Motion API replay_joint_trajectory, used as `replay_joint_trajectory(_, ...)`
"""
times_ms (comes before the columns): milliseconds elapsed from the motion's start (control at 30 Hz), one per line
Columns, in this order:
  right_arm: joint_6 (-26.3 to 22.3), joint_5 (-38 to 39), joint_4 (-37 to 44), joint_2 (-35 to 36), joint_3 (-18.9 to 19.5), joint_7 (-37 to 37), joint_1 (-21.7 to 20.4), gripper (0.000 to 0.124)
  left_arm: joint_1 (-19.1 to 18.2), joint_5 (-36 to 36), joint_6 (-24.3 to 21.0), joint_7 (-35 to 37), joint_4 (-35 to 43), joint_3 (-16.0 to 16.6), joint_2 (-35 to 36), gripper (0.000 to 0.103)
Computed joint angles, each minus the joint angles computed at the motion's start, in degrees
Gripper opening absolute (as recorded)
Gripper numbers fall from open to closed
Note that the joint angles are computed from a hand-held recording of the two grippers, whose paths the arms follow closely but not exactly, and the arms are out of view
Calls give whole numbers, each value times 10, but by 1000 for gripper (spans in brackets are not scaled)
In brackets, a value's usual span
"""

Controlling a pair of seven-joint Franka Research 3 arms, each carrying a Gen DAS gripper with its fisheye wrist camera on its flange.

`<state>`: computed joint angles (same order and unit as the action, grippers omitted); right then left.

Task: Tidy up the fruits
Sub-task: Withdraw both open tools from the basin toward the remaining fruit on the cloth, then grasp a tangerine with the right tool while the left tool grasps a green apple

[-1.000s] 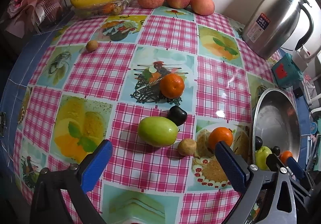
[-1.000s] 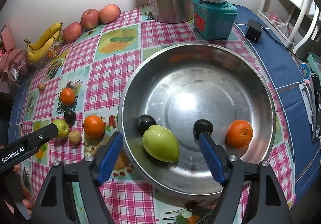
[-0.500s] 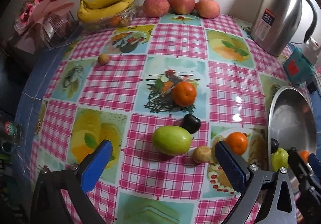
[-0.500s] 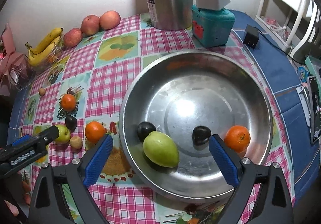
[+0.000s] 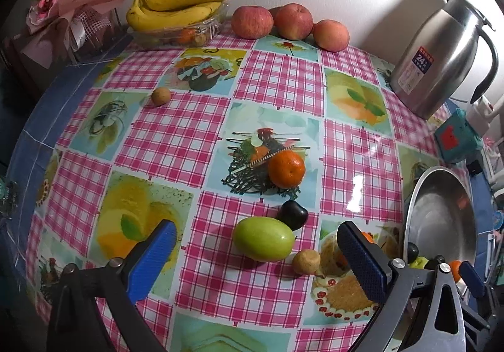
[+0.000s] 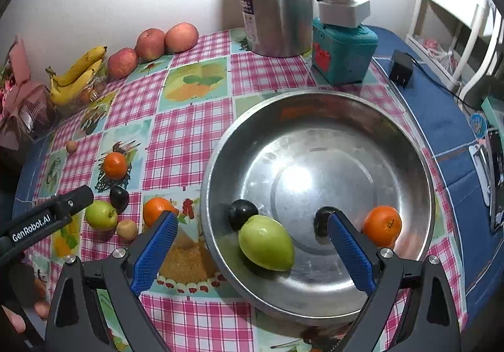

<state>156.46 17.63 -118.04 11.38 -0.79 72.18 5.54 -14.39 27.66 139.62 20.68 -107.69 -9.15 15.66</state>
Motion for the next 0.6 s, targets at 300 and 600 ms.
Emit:
replay_joint_trajectory(300, 13, 34, 3, 4, 14, -13, 9, 96, 3, 39, -1, -33, -19, 10, -21, 103)
replay_joint_trajectory(600, 19, 138, 11, 10, 50, -86, 3, 96, 15, 45, -12, -21, -41, 8, -35, 103)
